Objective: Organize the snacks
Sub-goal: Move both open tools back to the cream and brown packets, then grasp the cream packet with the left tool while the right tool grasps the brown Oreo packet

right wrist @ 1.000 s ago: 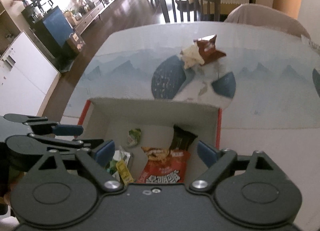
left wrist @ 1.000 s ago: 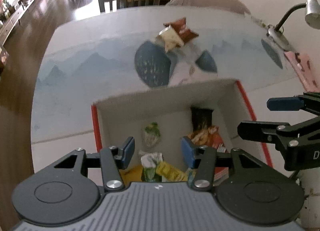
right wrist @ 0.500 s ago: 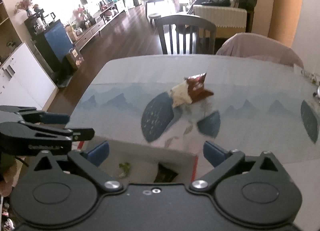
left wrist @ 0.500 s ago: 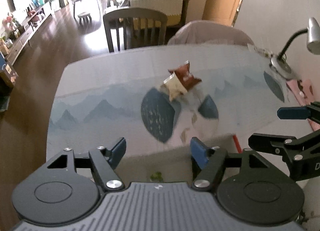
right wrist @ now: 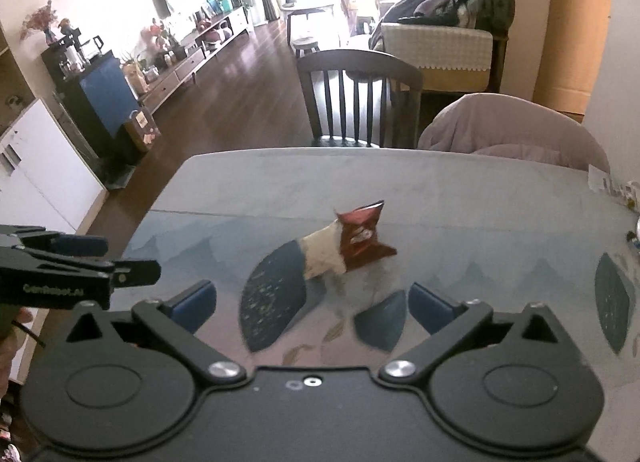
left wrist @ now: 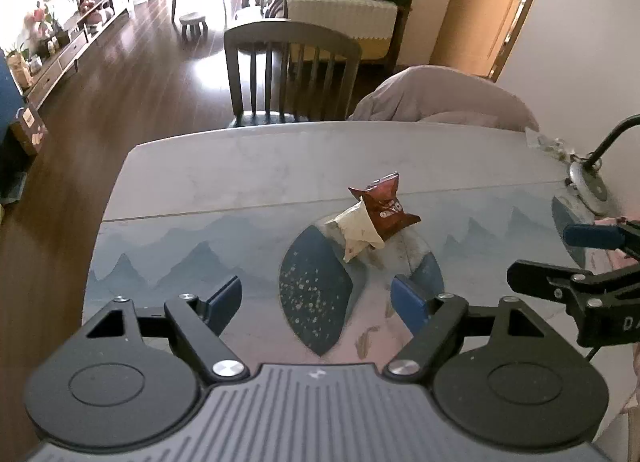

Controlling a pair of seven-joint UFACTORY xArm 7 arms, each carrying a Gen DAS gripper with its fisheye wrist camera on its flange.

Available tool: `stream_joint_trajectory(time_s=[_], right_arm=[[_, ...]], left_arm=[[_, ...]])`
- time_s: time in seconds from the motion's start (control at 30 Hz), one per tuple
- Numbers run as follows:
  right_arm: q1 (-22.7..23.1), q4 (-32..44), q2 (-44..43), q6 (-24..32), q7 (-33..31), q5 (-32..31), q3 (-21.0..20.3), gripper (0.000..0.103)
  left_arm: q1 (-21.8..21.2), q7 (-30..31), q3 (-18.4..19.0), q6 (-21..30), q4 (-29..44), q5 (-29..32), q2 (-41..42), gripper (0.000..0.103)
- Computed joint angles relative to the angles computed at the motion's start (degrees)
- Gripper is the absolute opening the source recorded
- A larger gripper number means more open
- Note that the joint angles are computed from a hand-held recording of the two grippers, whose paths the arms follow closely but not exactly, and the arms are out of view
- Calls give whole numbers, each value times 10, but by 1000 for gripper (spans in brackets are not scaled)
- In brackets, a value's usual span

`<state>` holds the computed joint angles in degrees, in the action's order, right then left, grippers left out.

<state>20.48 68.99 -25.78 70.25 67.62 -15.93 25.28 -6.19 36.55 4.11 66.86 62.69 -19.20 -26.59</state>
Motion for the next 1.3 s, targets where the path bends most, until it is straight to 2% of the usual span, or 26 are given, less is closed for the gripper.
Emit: stream_joint_trajectory(time_s=[0.23,0.5,0.77,0.97,1.3], right_arm=[[-13,-50,-3,-46,-90,24,-66,103],[-48,-102,4,-98,-162,55,-112,103],[-71,-146,38,-166,-214,106,-152,103],[-85,-163,76,-213,-226,140,-168,102],[-85,-168,132,-269,-257,202,-186,99]], left_arm=[[-11,-81,-57,-48,25,42,74,82],[-37,-184,-94,-104,30,83,148,82],[-57,-266,-105,-149,29,108,218,82],[-67,-321,-108,-175,31,129,265,82],[-72,-334,-110,-189,35,111,310,82]])
